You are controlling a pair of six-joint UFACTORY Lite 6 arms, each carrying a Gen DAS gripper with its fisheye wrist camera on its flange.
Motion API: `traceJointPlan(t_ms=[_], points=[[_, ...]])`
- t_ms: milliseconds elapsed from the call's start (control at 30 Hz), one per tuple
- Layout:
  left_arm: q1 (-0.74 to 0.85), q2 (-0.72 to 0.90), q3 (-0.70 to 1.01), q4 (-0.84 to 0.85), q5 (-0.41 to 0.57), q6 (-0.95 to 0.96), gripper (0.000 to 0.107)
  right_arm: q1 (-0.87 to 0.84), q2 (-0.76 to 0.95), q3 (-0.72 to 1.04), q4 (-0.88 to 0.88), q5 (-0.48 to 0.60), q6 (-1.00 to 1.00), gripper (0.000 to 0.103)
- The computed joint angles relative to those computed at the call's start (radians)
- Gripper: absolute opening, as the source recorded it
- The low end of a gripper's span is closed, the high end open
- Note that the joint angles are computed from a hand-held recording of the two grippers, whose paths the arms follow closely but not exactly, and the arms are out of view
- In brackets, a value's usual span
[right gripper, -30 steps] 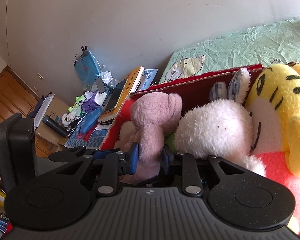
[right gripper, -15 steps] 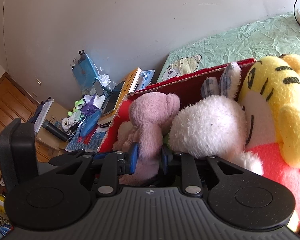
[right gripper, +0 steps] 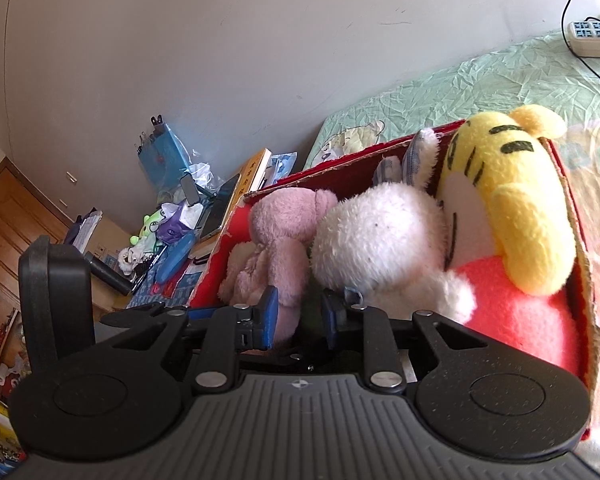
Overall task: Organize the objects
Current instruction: 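Lower the pink teddy into the red box beside the rabbit, then open the right gripper and withdraw it from the red box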
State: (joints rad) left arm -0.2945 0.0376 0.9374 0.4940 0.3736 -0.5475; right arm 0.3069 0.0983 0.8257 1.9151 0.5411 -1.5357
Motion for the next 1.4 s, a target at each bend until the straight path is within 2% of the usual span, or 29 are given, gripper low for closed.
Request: traceJointPlan(t_ms=[200, 233, 600, 767, 933, 1067, 1400], points=[[-0.066, -0.056, -0.024, 0.152, 0.059, -0.17, 0.102, -0.011, -0.09, -0.057, -0.019, -0.024, 0.026, 0.028], [-0.074, -0.07, -0.026, 0.159, 0.069, -0.18, 0.102, -0.012, -0.113, -0.068, -0.028, -0.03, 0.033, 0.03], [-0.178, -0.131, 0.012, 0.171, 0.204, -0.269, 0.102, -0.035, -0.318, -0.149, -0.203, -0.135, 0.187, 0.031], [-0.279, -0.135, 0.042, 0.213, 0.312, -0.378, 0.102, -0.089, -0.392, -0.188, -0.302, -0.117, 0.263, 0.031], [-0.39, -0.117, 0.082, 0.22, 0.389, -0.476, 0.102, -0.183, -0.444, -0.207, -0.466, -0.054, 0.349, 0.031], [-0.493, -0.061, 0.152, 0.21, 0.451, -0.552, 0.102, -0.327, -0.481, -0.22, -0.568, 0.066, 0.378, 0.031], [-0.712, 0.219, 0.409, 0.156, 0.546, -0.697, 0.102, -0.7, -0.492, -0.232, -0.762, 0.263, 0.305, 0.034]])
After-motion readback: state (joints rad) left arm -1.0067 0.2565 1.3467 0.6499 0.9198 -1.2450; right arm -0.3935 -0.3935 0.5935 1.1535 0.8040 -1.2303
